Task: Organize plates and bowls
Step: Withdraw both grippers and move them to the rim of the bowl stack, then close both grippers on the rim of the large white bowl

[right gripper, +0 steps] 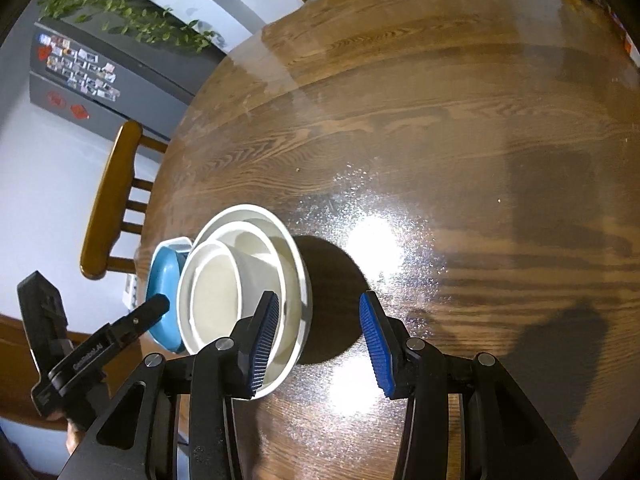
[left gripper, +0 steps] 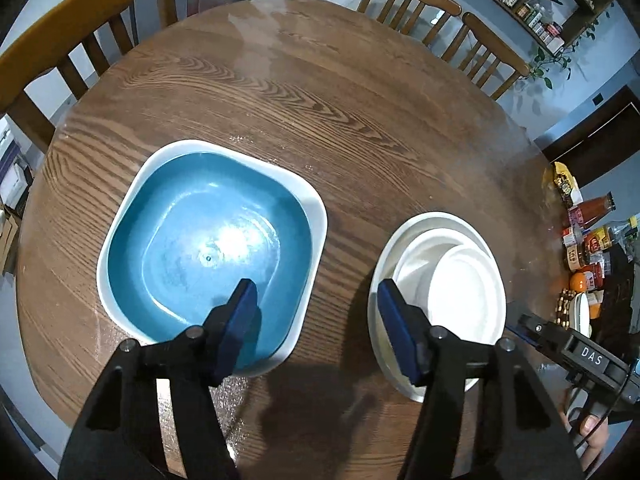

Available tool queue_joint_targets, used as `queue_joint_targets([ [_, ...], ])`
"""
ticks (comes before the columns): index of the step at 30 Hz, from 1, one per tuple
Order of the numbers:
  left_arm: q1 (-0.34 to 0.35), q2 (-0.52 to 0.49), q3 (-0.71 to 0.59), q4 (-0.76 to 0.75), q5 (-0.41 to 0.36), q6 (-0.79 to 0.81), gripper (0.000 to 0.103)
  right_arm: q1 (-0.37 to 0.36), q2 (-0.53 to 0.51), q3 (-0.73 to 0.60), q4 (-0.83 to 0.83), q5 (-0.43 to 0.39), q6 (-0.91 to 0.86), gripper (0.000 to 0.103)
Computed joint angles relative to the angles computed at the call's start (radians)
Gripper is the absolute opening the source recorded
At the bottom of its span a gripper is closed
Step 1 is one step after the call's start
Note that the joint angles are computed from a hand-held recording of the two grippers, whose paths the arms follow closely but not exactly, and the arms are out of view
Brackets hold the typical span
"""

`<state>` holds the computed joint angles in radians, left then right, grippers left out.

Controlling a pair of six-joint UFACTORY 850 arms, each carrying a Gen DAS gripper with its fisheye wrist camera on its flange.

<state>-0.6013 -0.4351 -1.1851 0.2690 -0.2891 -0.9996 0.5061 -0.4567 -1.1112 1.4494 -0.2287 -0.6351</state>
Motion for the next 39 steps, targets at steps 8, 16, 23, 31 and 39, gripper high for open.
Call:
queue_joint_targets([
  [8,0.000,-0.026,-0.036,-0.003,-0.041,0.039,0.048,-0.009,-0.018,-0.016,-0.079,-0.017,0.075,0.037],
  [16,0.009,-0.042,-0.069,-0.058,-0.086,0.129,0.042,0.008,-0.042,-0.068,-0.434,-0.005,0.406,0.033],
  [23,0.019,-0.056,-0.094,-0.174,-0.102,0.234,0.030,0.003,-0.060,-0.076,-0.299,-0.033,0.278,0.028],
  [31,0.008,-0.059,-0.105,-0.166,-0.113,0.249,0.031,-0.002,-0.054,-0.068,-0.247,-0.037,0.219,0.028],
  [39,-0.002,-0.113,-0.151,-0.179,-0.161,0.284,0.030,-0.002,-0.062,-0.074,-0.241,-0.046,0.216,0.028],
])
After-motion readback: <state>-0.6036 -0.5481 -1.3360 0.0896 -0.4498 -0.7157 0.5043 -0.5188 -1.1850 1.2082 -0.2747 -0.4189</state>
